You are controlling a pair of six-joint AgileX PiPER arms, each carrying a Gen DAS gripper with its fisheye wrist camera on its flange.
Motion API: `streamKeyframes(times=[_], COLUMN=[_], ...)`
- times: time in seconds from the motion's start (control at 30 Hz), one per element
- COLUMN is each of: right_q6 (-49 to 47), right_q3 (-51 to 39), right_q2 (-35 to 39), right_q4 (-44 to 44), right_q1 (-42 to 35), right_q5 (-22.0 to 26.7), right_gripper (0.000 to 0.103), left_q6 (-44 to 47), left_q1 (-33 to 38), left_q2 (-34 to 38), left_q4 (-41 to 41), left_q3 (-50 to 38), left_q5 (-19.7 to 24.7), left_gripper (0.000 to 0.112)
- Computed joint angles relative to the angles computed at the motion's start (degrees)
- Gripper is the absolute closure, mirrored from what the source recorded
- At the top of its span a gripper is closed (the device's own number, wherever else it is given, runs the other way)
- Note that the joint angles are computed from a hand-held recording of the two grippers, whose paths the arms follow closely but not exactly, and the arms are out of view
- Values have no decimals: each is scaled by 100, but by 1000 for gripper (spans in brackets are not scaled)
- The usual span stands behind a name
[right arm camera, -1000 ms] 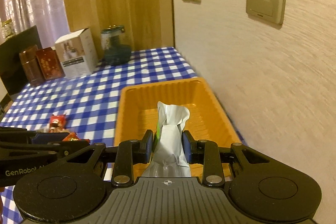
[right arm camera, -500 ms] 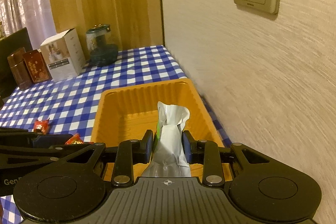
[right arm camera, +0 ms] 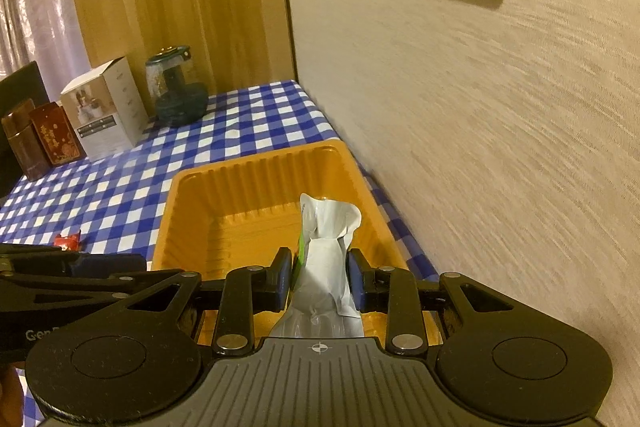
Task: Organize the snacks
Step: 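Lower the white-and-green packet into the orange tray and open the right tool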
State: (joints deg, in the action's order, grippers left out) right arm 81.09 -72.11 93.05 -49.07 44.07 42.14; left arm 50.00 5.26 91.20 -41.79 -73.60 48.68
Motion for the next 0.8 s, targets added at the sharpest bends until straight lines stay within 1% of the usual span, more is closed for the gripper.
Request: streamKeyframes(times=[0.3,0.47,0.8], right_q6=[-72,-262,-339], right_q3=[-136,-292,-466], right_q2=[44,145,346], right_q4=[54,172,261], right_q1=[12,-2,-90], right_q5=[-60,-117,-331], right_gripper=[72,72,72], left_q6=[-8,-26,-7], left_q1=[339,505,605], left_q2=[-115,-128,-124], left_q4=[71,93,44], left_q3=[54,30,-12], left_q5=[60,112,150], left_gripper=[73,73,73])
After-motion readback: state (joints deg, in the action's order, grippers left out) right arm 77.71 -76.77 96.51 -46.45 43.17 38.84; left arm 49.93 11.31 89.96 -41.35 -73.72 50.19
